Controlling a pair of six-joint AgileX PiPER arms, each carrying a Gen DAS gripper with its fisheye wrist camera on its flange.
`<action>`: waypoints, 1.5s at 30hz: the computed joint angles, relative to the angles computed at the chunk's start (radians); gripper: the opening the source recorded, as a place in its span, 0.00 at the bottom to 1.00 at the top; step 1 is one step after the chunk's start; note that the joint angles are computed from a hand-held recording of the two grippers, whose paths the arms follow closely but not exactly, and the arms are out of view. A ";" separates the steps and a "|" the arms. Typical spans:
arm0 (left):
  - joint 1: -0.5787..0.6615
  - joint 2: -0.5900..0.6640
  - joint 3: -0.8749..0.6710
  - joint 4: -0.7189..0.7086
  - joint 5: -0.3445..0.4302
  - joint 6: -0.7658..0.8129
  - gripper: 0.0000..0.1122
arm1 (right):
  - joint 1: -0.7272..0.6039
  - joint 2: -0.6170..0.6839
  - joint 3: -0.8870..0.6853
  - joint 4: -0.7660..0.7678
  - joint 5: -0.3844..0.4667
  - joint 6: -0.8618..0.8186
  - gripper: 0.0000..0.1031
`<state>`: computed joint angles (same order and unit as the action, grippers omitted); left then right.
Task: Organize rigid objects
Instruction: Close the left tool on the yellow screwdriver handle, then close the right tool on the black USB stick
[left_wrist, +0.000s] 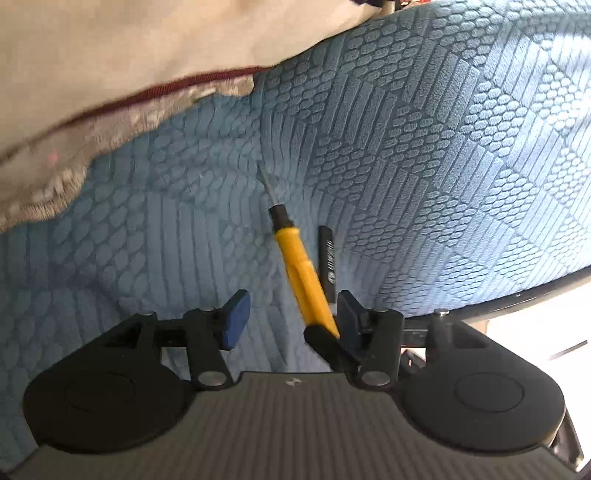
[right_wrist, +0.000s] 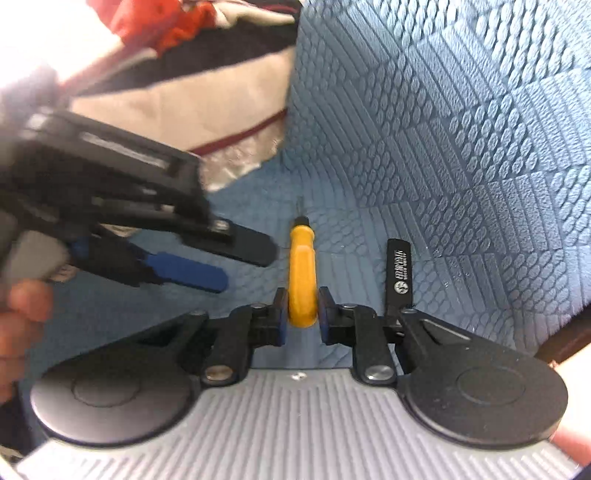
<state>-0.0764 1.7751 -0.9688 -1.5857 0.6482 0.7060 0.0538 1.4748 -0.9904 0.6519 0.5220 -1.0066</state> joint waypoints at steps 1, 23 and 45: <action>0.010 0.009 -0.002 -0.012 0.029 0.003 0.51 | 0.003 -0.019 0.004 -0.020 0.016 0.027 0.19; -0.041 -0.002 -0.071 0.268 -0.020 -0.169 0.20 | -0.136 -0.149 -0.060 -0.140 0.281 0.347 0.24; -0.098 0.016 -0.162 0.542 -0.048 -0.272 0.20 | -0.071 0.309 -0.293 -0.138 -0.001 0.279 0.37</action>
<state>-0.1742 1.7907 -1.1309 -1.0438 0.5997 0.4344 -0.0170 1.7834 -1.2830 0.5139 0.5207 -0.7277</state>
